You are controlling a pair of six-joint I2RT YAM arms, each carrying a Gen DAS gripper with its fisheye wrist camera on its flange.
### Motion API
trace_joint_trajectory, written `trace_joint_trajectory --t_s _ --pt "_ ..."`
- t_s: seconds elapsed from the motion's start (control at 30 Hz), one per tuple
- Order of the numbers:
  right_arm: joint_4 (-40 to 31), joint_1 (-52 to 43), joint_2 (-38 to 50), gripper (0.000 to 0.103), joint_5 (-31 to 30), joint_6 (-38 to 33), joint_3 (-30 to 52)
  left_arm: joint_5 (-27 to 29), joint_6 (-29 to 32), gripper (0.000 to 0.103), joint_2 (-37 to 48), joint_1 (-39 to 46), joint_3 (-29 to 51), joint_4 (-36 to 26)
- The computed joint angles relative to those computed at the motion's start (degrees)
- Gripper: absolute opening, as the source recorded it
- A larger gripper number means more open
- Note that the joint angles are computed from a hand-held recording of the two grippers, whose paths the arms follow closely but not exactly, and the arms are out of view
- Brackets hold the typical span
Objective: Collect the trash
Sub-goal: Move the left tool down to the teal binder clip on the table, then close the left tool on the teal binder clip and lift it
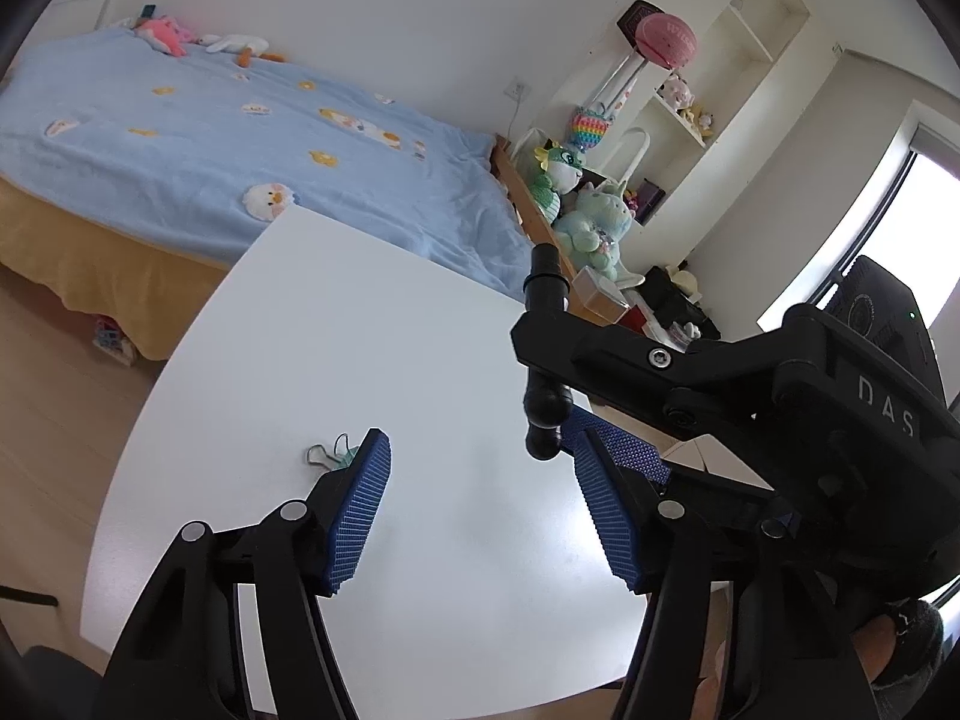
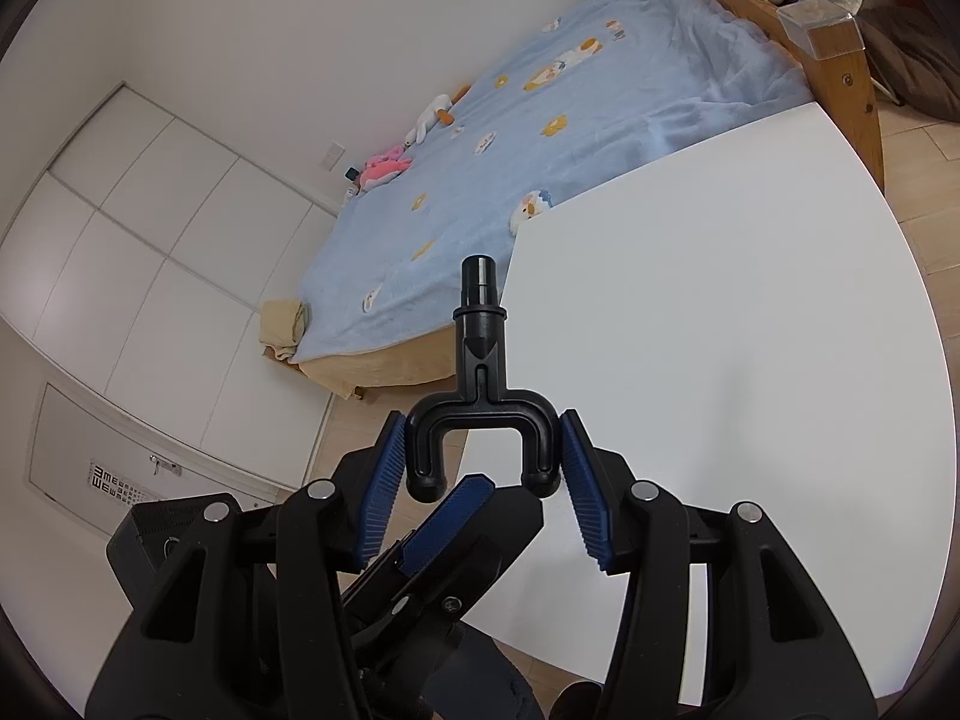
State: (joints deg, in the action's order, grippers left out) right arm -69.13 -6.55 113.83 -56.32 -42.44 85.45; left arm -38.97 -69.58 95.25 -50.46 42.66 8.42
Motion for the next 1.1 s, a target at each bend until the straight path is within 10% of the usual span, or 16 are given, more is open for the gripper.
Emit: trace_joint_trajectory --t_s 0.27,0.87,1.1 --pt "0.29 -2.24 0.79 0.051 2.57 -1.65 1.76 1.95 10.65 0.096 -3.75 1.07 -0.47 -9.62" --pt "4.82 -2.22 1.23 0.051 10.69 -2.91 2.60 18.10 30.87 0.095 5.09 13.04 9.04 -23.42" --pt "4.36 -2.45 2.21 0.051 10.78 -3.69 3.47 23.55 30.06 0.041 6.79 15.76 9.92 -22.74"
